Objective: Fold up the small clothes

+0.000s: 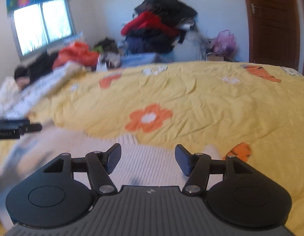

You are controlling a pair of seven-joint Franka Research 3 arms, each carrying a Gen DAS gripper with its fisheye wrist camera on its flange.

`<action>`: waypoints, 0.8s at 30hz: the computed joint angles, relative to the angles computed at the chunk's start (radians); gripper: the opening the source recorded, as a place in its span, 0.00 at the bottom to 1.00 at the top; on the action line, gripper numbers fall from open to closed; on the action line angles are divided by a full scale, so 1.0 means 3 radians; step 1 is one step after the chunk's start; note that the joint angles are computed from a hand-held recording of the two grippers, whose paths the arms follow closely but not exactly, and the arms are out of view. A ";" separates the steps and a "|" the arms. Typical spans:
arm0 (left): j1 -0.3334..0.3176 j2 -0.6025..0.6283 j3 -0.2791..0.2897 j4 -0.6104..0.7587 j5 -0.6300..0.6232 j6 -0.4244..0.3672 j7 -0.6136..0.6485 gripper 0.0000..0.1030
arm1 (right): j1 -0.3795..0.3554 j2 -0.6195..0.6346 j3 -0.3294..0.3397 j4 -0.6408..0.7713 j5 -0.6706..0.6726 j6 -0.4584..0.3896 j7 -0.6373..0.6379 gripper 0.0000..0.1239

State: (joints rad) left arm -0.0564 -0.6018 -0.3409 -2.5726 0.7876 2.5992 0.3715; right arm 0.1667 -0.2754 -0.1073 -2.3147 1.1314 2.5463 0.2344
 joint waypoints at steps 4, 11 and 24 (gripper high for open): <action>-0.0011 0.0114 0.0211 -0.0173 -0.0142 0.0194 0.0023 0.82 | 0.0009 0.0194 0.0108 -0.0006 -0.0307 0.0408 0.0241 0.53; 0.0120 0.0099 0.0041 -0.0125 -0.0170 0.0020 -0.0005 0.84 | 0.0007 0.0239 0.0117 -0.0007 -0.0178 0.0516 0.0214 0.53; -0.0350 -0.0595 -0.0233 -0.0641 -0.0056 -0.0057 -0.0444 0.89 | 0.0612 -0.0997 -0.0210 -0.1145 0.0066 0.0955 -0.0803 0.72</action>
State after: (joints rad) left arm -0.1614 -0.7802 -0.4107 -2.7649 0.7710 2.5820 0.2382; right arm 0.3504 -0.5745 -0.1702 -2.6583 1.1511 2.8328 -0.0065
